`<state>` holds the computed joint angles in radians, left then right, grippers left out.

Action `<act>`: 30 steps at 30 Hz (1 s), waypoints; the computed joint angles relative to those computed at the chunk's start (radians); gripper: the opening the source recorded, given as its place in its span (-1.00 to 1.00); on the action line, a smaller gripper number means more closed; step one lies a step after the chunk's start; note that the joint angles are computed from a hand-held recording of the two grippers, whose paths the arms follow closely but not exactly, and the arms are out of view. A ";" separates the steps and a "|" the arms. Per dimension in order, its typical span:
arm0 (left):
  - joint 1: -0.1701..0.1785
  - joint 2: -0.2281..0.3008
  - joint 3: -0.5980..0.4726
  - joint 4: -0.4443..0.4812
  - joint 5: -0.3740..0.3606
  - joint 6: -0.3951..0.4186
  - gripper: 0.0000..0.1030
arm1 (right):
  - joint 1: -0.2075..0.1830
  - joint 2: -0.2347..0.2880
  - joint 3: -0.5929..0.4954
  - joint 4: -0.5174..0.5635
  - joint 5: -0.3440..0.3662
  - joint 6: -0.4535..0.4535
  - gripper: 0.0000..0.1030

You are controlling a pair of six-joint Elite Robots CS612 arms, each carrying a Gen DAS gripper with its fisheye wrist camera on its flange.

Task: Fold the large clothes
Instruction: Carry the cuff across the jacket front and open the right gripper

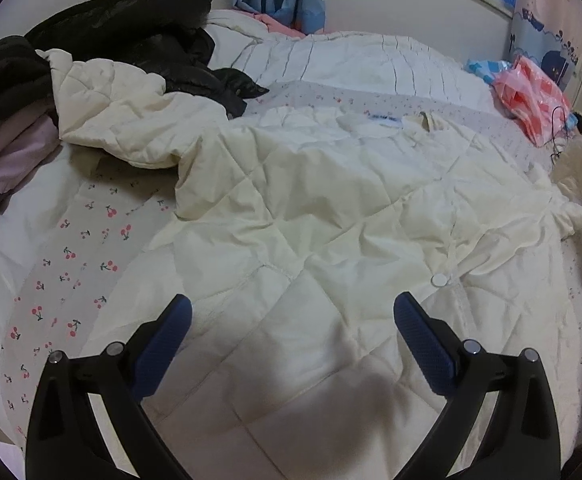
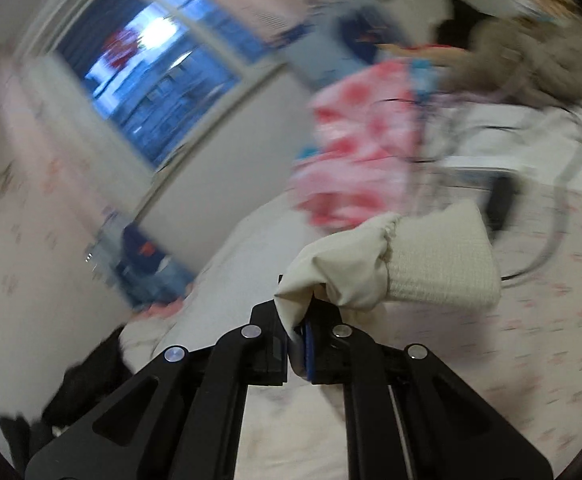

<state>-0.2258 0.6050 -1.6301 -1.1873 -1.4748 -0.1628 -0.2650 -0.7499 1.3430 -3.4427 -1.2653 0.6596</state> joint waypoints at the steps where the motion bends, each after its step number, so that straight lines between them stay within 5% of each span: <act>1: 0.001 0.000 -0.003 -0.004 -0.002 -0.003 0.89 | 0.023 0.001 -0.020 0.017 0.001 -0.037 -0.88; 15: 0.043 -0.005 -0.020 -0.025 -0.048 -0.080 0.89 | 0.284 0.119 -0.277 0.253 0.050 -0.340 -0.88; 20: 0.057 -0.006 -0.018 -0.028 -0.065 -0.104 0.89 | 0.361 0.171 -0.330 0.403 0.015 -0.515 -0.88; 25: 0.072 -0.007 -0.015 -0.020 -0.118 -0.130 0.89 | 0.402 0.213 -0.377 0.592 -0.033 -0.651 -0.88; 30: 0.076 -0.006 -0.014 -0.022 -0.130 -0.144 0.89 | 0.400 0.215 -0.377 0.682 0.002 -0.610 -0.66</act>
<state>-0.1497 0.5991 -1.6441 -1.2088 -1.6046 -0.3064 0.1347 -0.5350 0.9660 -2.7611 -1.2633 0.0496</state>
